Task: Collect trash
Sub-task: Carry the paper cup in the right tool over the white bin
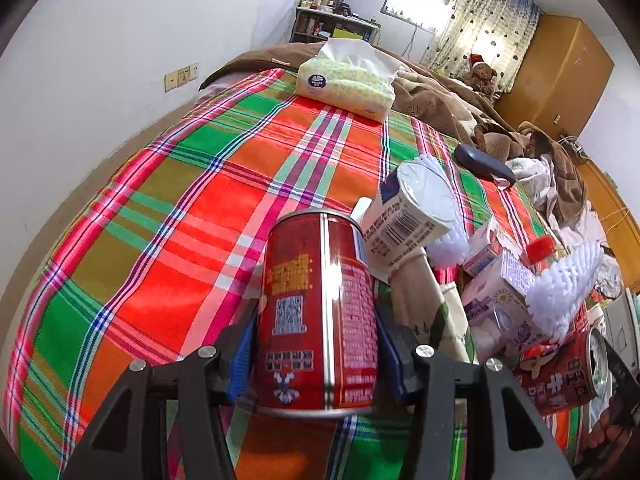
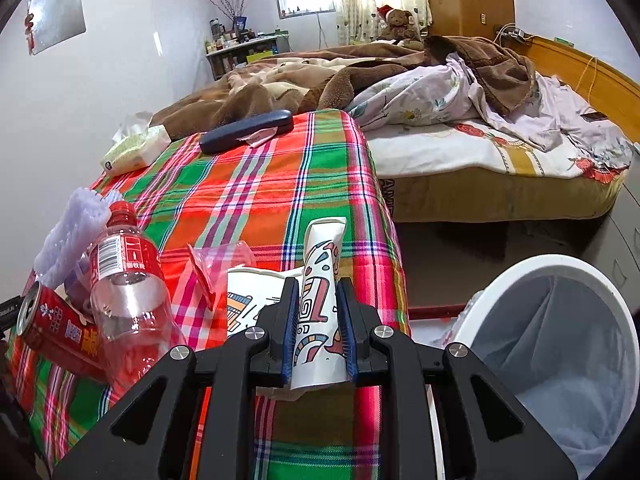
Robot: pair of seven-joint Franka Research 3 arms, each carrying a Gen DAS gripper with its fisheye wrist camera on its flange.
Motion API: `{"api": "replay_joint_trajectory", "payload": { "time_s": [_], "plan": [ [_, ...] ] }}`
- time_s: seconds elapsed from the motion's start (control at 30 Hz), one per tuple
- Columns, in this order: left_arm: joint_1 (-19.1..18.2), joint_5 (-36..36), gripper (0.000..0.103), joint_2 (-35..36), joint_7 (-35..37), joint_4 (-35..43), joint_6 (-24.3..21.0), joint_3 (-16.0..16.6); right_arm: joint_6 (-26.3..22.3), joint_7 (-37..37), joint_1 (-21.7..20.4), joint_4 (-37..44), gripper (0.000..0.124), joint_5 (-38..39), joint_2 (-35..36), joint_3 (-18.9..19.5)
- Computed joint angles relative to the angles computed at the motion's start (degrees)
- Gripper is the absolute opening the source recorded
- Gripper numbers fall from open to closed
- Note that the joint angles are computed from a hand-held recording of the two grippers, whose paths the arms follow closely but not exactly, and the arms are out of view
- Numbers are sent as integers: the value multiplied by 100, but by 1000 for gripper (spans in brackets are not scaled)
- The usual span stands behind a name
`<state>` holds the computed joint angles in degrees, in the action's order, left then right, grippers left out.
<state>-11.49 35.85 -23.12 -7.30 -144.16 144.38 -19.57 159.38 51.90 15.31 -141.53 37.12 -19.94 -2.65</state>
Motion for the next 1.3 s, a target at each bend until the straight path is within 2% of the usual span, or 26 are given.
{"api": "replay_joint_trajectory", "payload": {
  "time_s": [0.27,0.47,0.7,0.87,1.07,1.3],
  "plan": [
    [11,34,53,170,181,149,-105,64,32,24,3,-15,20,7,-16,-20],
    [-22,31,53,43,52,87,-178,17,64,-8,16,-43,20,28,-41,-32],
    [-176,129,53,-296,15,255,-577,-220,84,-174,96,-167,20,266,-278,-164],
    [-290,431,53,-281,28,759,-906,-497,38,-262,62,-294,20,417,-588,-303],
    [-504,844,53,461,211,1621,-698,-664,5,-329,-108,-477,20,403,-1044,-472],
    [-1033,1396,53,1947,489,2986,-500,-632,-36,-205,-529,-607,20,87,-1217,-582]
  ]
}}
